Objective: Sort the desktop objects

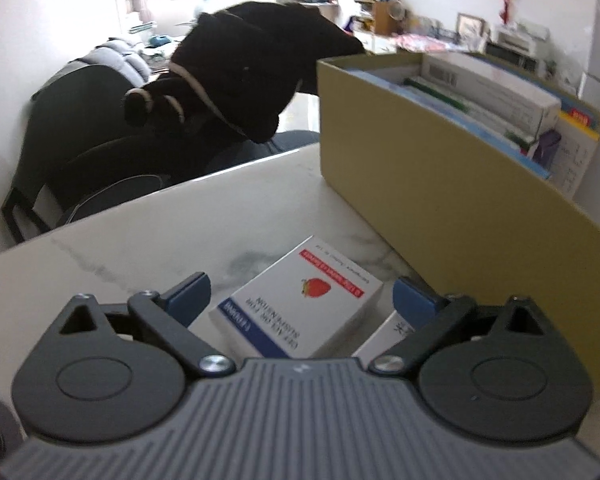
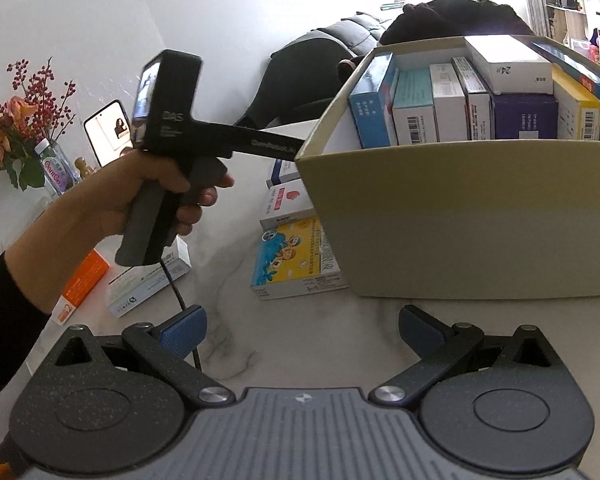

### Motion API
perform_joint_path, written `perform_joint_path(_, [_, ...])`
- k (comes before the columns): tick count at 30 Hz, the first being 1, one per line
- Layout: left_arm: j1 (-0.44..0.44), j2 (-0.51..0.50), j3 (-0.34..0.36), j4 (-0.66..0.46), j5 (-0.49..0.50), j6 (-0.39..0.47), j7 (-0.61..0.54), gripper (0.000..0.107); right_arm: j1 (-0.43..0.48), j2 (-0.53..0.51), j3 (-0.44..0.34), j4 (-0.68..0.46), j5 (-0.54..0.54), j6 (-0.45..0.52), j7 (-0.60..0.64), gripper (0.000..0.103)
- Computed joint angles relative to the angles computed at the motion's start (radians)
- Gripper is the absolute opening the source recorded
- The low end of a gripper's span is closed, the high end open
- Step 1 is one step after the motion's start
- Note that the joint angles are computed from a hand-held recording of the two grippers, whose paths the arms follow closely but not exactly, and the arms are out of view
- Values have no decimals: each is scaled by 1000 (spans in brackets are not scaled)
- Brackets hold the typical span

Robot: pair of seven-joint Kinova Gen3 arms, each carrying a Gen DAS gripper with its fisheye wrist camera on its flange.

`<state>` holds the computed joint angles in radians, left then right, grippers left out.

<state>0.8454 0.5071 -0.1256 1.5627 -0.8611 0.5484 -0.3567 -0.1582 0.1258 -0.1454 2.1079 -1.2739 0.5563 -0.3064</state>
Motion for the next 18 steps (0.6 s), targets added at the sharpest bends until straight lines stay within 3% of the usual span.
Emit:
perform_joint_path(7, [-39, -3, 18, 9, 65, -39, -48, 94, 10, 6, 3, 5, -16, 13, 9, 102])
perform_joint_path(18, [-16, -17, 5, 2, 103, -1, -33, 79, 8, -16, 12, 22, -44, 17, 40, 102])
